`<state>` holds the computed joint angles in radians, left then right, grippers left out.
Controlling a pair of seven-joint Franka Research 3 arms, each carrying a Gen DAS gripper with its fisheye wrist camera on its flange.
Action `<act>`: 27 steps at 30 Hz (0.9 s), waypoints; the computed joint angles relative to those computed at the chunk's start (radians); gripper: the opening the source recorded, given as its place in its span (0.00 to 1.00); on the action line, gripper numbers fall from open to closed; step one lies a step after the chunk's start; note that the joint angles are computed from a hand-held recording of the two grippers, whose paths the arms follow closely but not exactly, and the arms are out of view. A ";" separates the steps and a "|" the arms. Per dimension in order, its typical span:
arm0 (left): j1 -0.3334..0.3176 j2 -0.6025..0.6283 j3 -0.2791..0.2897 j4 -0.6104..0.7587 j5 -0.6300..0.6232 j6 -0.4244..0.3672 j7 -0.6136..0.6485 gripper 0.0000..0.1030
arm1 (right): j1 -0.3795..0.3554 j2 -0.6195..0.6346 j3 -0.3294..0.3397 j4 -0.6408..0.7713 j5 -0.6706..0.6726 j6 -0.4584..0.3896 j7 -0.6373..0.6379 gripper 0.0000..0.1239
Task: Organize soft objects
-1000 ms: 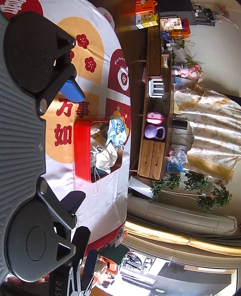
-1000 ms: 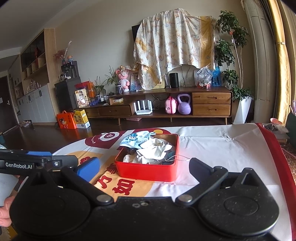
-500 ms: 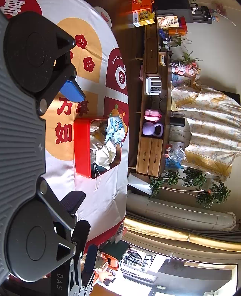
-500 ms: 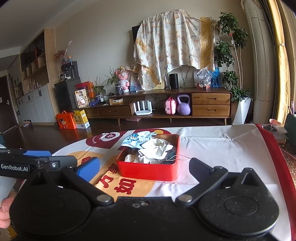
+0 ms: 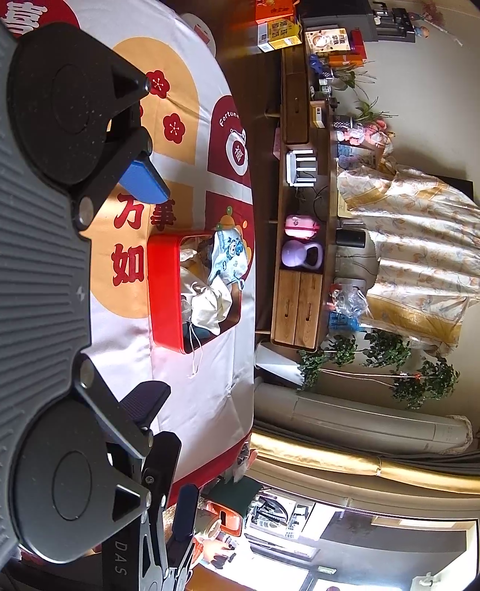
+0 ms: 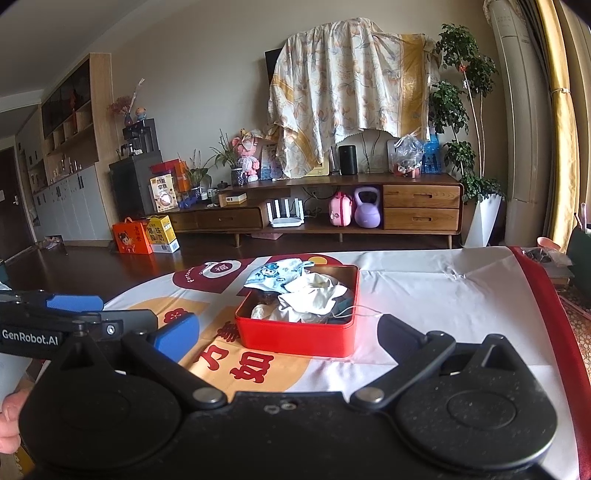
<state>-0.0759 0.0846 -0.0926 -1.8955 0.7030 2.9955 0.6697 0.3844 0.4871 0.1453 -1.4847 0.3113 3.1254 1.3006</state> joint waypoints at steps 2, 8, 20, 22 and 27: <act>-0.001 0.000 0.000 0.000 0.000 -0.003 0.000 1.00 | -0.002 -0.001 0.002 -0.001 0.002 -0.002 0.000 0.83; 0.000 -0.004 -0.001 -0.003 0.000 -0.005 0.000 1.00 | -0.006 -0.008 0.008 -0.011 0.008 -0.002 -0.005 0.83; 0.000 -0.011 0.006 -0.004 0.079 -0.005 -0.052 1.00 | 0.003 -0.012 -0.006 -0.018 0.001 -0.002 -0.003 0.83; 0.004 -0.010 -0.002 -0.005 0.051 -0.008 -0.027 1.00 | 0.007 -0.011 -0.011 -0.019 -0.003 -0.002 -0.001 0.83; 0.005 -0.006 -0.010 -0.004 -0.005 -0.021 0.019 1.00 | 0.010 -0.014 -0.015 -0.031 -0.006 -0.004 0.008 0.83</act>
<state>-0.0707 0.0782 -0.1030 -1.9000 0.6978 2.9749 0.6890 0.3946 0.4727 0.1301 -1.5156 0.3053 3.1214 1.3085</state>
